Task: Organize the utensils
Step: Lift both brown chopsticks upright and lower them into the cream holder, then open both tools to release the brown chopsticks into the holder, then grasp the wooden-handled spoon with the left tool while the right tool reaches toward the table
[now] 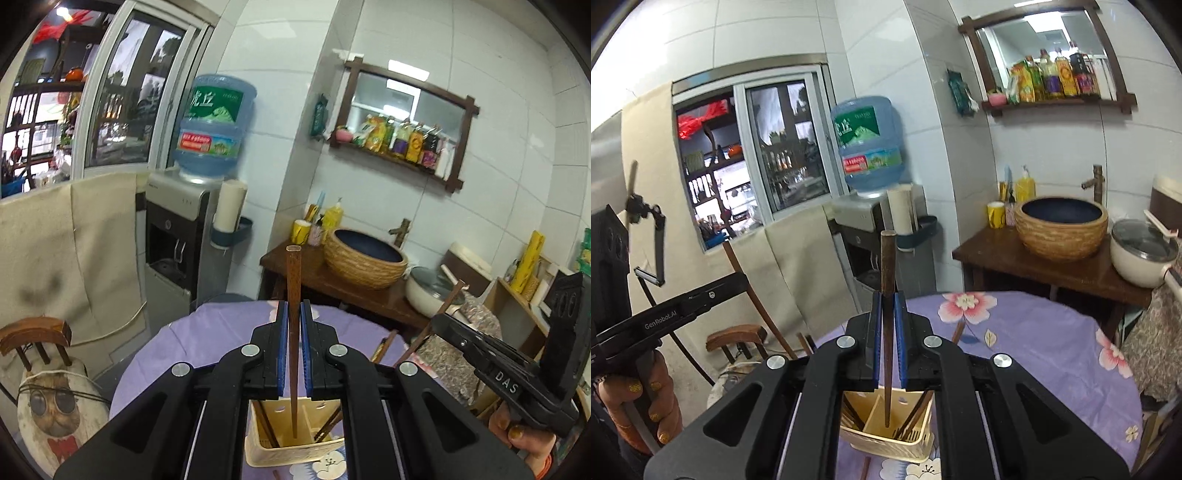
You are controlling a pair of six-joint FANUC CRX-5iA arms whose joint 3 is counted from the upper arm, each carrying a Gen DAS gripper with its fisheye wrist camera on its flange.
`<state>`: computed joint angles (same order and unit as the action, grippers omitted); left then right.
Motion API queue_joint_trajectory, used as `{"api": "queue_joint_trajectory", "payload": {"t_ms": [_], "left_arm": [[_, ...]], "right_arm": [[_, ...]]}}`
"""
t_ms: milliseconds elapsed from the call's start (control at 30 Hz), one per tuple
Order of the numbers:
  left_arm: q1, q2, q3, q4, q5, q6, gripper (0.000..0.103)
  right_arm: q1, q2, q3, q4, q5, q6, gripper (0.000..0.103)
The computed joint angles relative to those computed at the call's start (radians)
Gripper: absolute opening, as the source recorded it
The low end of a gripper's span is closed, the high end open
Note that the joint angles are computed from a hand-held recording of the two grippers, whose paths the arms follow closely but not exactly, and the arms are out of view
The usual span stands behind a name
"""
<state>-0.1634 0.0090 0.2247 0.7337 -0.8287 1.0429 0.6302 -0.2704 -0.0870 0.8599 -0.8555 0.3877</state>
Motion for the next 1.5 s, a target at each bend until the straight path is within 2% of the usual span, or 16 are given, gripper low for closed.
{"api": "queue_joint_trajectory", "payload": {"t_ms": [233, 433, 700, 767, 833, 900, 933, 967, 1033, 1267, 1500], "left_arm": [[-0.022, 0.035, -0.03, -0.087, 0.001, 0.054, 0.007], [-0.029, 0.048, -0.048, -0.116, -0.015, 0.064, 0.007], [-0.034, 0.055, -0.079, -0.127, -0.01, 0.078, 0.007], [-0.032, 0.056, -0.08, -0.126, -0.02, 0.077, 0.013], [-0.028, 0.045, -0.098, -0.105, -0.018, 0.062, 0.035], [-0.022, 0.015, -0.142, -0.066, 0.007, 0.026, 0.046], [-0.021, -0.001, -0.162, -0.058, 0.023, 0.012, 0.052], [-0.018, -0.023, -0.188, -0.05, 0.041, -0.006, 0.055], [-0.015, -0.053, -0.225, -0.031, 0.059, -0.037, 0.067], [0.013, -0.157, -0.356, 0.013, 0.086, -0.125, 0.084], [0.05, -0.229, -0.443, -0.025, 0.054, -0.182, 0.093]], "right_arm": [[-0.028, 0.018, -0.054, -0.062, 0.029, -0.012, 0.008], [-0.037, 0.021, -0.082, -0.096, 0.039, -0.012, 0.008], [-0.038, 0.015, -0.125, -0.043, 0.051, -0.051, 0.008], [-0.039, 0.014, -0.139, -0.016, 0.053, -0.061, 0.008], [-0.038, 0.006, -0.158, 0.007, 0.059, -0.075, 0.008], [-0.033, -0.009, -0.181, 0.036, 0.061, -0.1, 0.012], [-0.029, -0.017, -0.193, 0.048, 0.064, -0.11, 0.022], [-0.025, -0.025, -0.204, 0.06, 0.068, -0.122, 0.039], [-0.012, -0.048, -0.238, 0.109, 0.067, -0.176, 0.055], [0.089, -0.105, -0.31, 0.202, -0.048, -0.265, 0.06], [0.217, -0.152, -0.38, 0.177, -0.158, -0.274, 0.063]]}}
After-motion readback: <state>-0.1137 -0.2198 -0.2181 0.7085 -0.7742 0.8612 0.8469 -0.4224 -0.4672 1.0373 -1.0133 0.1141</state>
